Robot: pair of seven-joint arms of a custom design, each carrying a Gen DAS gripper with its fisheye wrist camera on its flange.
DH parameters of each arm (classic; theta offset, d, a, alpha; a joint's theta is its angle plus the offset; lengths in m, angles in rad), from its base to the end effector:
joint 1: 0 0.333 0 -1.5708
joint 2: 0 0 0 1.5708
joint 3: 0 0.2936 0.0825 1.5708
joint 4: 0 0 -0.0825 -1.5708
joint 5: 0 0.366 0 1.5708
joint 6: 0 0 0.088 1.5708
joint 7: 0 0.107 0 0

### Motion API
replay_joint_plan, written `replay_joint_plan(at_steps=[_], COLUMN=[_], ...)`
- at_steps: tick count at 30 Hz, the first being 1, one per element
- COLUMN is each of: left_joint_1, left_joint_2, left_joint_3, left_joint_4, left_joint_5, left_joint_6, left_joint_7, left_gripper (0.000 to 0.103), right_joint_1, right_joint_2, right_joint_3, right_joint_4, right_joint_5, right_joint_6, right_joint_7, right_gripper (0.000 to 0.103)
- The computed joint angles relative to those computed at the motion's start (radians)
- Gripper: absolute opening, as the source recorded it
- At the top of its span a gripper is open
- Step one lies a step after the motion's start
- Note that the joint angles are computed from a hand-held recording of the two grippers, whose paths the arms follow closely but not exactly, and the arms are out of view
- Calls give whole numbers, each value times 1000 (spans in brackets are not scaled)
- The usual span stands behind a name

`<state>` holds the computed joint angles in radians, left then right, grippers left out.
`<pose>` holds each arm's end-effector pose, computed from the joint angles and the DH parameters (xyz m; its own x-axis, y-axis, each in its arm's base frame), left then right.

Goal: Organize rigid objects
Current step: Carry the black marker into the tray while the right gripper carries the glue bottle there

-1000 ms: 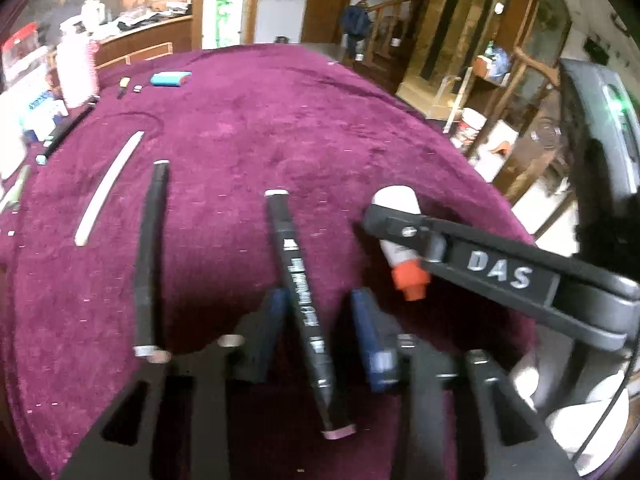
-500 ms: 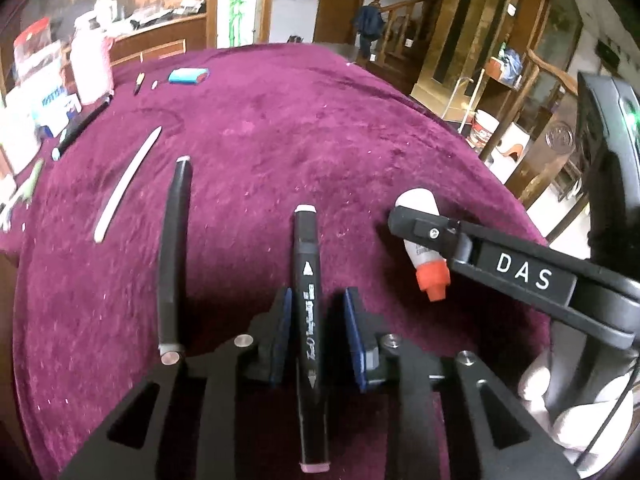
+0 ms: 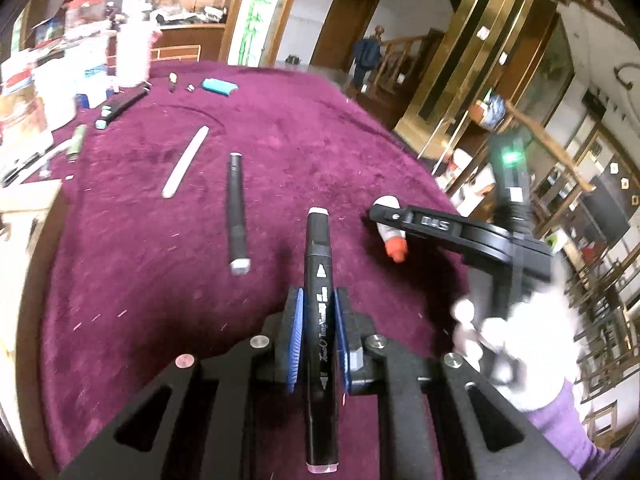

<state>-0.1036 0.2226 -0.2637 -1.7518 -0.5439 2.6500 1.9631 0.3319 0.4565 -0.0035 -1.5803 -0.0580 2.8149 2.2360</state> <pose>0.6138 -0.2062 0.5050 -0.4227 -0.8553 0.2998 -0.7461 0.1406 -0.6508 0.6665 0.2306 0.4549 -0.1315 -0.9112 -0.3904 -0.7298 0.3555 -0.5840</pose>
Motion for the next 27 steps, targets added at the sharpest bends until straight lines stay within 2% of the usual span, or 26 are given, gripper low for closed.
replay_joint_plan(at_steps=[4, 10, 13, 20, 27], left_joint_1=[38, 12, 8, 26, 54], left_joint_2=[-151, -327, -367, -416, -441], left_joint_3=[9, 115, 169, 244, 275], left_joint_4=[-158, -345, -392, -448, -477], left_joint_5=[-167, -295, -335, -390, -398], left_joint_6=[20, 61, 63, 74, 105], left_joint_7=[126, 222, 227, 240, 226], left_gripper=[15, 15, 15, 15, 15], right_joint_1=[18, 94, 100, 72, 77], right_joint_2=[13, 65, 66, -17, -58], right_joint_3=[-17, -71, -64, -22, 29], right_joint_4=[31, 180, 198, 79, 48], right_joint_5=[-31, -196, -230, -190, -148], right_joint_6=[-38, -270, -317, -209, -118], right_joint_7=[10, 34, 44, 95, 50], right_gripper=[33, 32, 31, 30, 30])
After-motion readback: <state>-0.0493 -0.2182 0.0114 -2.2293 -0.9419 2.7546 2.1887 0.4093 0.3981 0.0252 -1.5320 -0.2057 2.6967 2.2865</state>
